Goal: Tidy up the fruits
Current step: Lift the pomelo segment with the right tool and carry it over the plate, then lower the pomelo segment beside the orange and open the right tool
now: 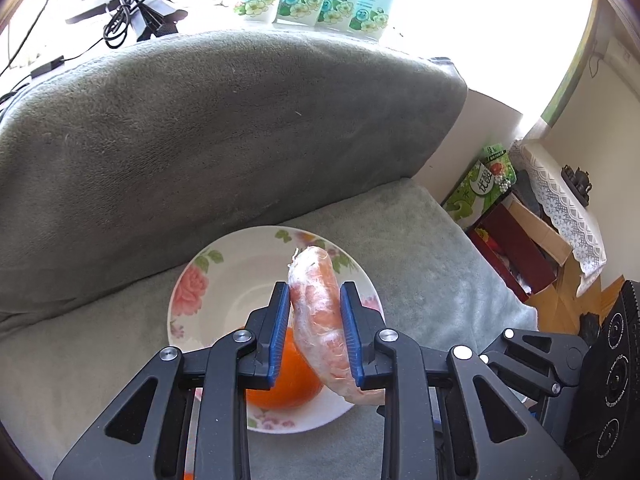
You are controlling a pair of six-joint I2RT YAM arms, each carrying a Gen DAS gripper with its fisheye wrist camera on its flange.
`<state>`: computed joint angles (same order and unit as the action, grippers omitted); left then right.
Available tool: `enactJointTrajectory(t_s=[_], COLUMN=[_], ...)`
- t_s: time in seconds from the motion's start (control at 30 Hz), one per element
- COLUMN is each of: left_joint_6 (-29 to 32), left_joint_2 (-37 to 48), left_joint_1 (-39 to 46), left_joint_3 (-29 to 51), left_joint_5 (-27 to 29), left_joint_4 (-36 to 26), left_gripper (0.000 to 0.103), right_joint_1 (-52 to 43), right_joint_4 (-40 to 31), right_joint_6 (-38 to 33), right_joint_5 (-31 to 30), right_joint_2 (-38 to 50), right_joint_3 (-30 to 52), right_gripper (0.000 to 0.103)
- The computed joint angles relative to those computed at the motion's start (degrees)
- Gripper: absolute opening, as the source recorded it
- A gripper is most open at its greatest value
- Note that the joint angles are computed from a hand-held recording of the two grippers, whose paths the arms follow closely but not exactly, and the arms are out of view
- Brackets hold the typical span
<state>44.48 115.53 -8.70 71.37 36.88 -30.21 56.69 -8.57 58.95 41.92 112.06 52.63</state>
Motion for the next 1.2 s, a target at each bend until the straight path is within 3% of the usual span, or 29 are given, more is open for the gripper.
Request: enactJointTrajectory(t_s=[0.07,0.13,0.2,0.37,0.43,0.5,0.57,0.83,1.0,1.13,1.2], left_joint_6=[-0.6,-1.9,-5.1,-7.7,-7.2,-7.2,-7.1,-6.7,-5.1,-4.3,-4.5], left_joint_2=[1.0,0.9,1.9,3.7,3.5,3.5,3.5,2.4,1.3,-0.3,-1.4], left_joint_1=[-1.2,-2.5,-3.0,-1.6,-1.3,-0.9,-0.6,-0.7,0.1,0.8,1.3], left_joint_3=[1.0,-0.2,0.5,5.0,5.4,5.9,6.3,4.9,3.6,1.8,0.6], left_joint_5=[-0.5,-2.1,-3.3,-1.6,-1.7,-1.6,-1.4,-1.2,-0.7,-0.3,-0.2], left_joint_4=[-0.3,3.1,5.6,3.4,3.0,2.8,2.3,2.3,1.7,1.7,2.2], left_gripper=[0.017,0.017,0.017,0.017,0.017,0.017,0.017,0.017,0.037,0.044,0.066], right_joint_1=[-1.3,-3.0,-3.9,-4.5,-4.2,-3.8,-3.4,-1.3,0.4,1.8,2.9], right_joint_4=[1.3,6.3,9.0,11.2,10.2,10.9,12.4,9.7,6.4,4.3,2.8], right_joint_6=[-0.6,-2.8,-4.2,-4.6,-3.7,-3.3,-2.9,1.6,4.3,5.9,7.2], right_joint_5=[0.2,-1.5,-2.4,-2.3,-1.6,-0.9,-0.5,1.3,2.6,3.0,4.1], right_joint_2=[-0.5,-2.1,-3.4,-3.8,-3.3,-3.4,-4.0,-5.5,-6.0,-5.7,-5.6], right_joint_3=[-1.2,-4.3,-6.2,-7.6,-7.0,-7.4,-8.5,-8.9,-8.1,-7.0,-6.5], right_gripper=[0.03,0.018,0.019,0.02,0.028,0.051,0.06,0.066,0.066,0.073,0.082])
